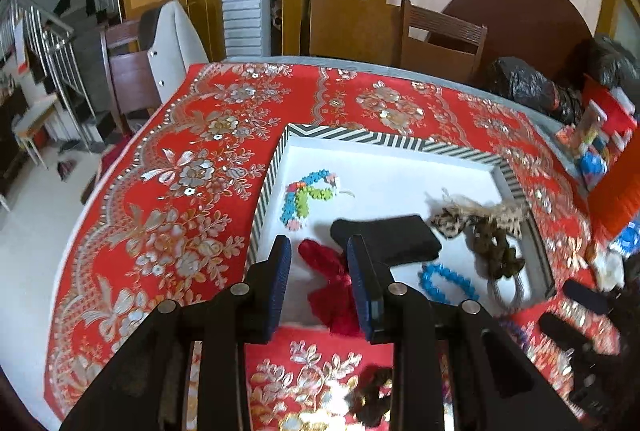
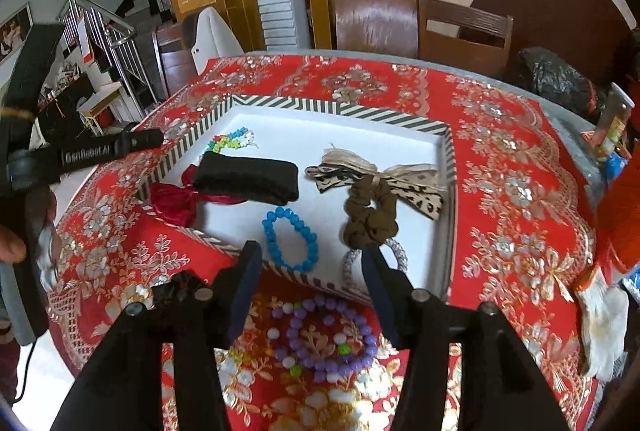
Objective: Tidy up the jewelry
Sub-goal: 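Withdraw both grippers from the tray back over the remaining jewelry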
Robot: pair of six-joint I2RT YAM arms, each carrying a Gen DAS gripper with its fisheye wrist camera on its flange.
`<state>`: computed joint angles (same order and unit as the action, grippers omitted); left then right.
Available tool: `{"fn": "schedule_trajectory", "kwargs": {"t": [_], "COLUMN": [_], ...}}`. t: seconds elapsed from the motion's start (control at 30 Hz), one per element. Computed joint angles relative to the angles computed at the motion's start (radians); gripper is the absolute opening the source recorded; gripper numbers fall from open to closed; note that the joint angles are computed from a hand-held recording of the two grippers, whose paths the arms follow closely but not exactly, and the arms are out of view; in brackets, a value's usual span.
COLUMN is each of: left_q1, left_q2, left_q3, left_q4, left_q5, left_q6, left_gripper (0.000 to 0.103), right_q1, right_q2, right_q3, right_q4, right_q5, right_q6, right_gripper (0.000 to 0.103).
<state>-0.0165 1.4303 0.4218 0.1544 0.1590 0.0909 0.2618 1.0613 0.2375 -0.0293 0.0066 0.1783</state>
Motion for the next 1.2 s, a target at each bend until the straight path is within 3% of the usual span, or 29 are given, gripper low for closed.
{"fn": "schedule_trajectory", "kwargs": {"t": [0.4,0.6,0.93,1.2], "left_q1": [-0.065,-0.036,0.174,0.183], "left_q2": [-0.262,-0.334,-0.239,-0.046], "left_q3": [-0.203,-0.225,-0.162,-0.175], "left_q4": [-0.033,-0.11,-0.259,-0.198], "left_q5": [-0.066,-0.008,0.247,0.322], "left_q6": [0.028,0.054,0.17,0.231], "left_gripper": [0.044,0.044,0.044,0.049], "right_q1": [0.03,0.033,-0.139,-0.138], "right_q2": [-0.339,-0.462,-0.58,-0.427], "right_q3": [-0.047,-0.062,-0.102,-0.144], "right_q4": [-0.285,-0.402,-0.509,-0.37], "right_q5": [0.036,0.042,-0.101,-0.187], "right_q6": [0.025,0.028,-0.062,-0.078], "right_gripper": [0.06,0.06,0.06,0.059]}}
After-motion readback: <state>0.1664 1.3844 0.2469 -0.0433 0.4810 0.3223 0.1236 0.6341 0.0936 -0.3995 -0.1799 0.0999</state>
